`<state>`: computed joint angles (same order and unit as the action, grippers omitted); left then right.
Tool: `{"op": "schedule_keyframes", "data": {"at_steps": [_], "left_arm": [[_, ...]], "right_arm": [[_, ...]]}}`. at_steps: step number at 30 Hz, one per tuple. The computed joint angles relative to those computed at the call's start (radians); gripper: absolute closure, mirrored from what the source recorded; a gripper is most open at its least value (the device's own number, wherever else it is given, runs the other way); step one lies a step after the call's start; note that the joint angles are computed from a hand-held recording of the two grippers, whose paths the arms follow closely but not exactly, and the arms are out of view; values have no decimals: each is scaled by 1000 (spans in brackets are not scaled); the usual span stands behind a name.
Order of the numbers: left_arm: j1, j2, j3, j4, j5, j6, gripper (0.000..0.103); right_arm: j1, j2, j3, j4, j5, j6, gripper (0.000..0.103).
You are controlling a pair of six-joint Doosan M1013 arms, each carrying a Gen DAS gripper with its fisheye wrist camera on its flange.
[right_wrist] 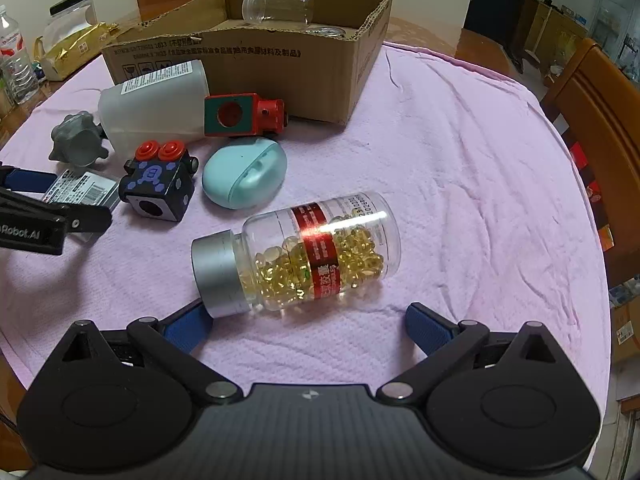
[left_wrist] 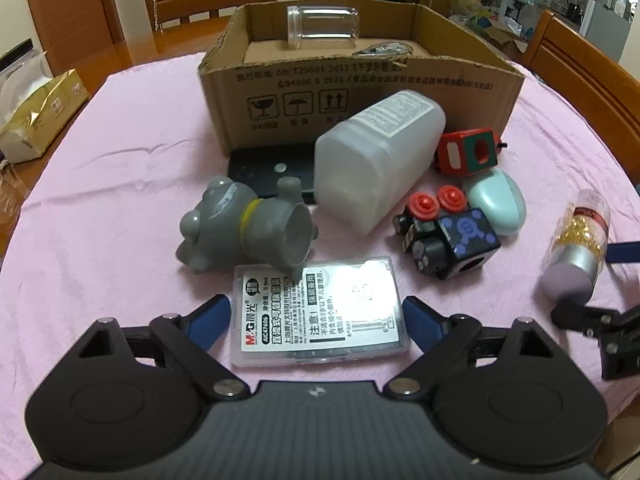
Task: Organize rigid objects
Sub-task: 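Grasp the capsule bottle with the right tool while the left tool grasps the card pack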
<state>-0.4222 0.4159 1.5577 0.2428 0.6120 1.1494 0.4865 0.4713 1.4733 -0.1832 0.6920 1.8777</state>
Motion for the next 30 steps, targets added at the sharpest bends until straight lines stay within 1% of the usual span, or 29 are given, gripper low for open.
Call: {"op": "schedule_keyframes", "data": {"at_steps": [5,9,18,23,30], "left_arm": [[13,-31,32,-30,38,31,11],[19,-49,54,-41,49,37,11],[13,-50,60,-13,41,-10,10],[9,-45,51,1,54,-40,9],[4,-37,39,15,71,-72,5]], "right_arm": [[-1,2,-3,5,3,-8,0],[-3,3,-6,17,5,-29,0],[-23,25,-49,116,46,-205,0],[-33,40,-76,166,65,-303,0],[-47,63,-122,225,119,-427,0]]}}
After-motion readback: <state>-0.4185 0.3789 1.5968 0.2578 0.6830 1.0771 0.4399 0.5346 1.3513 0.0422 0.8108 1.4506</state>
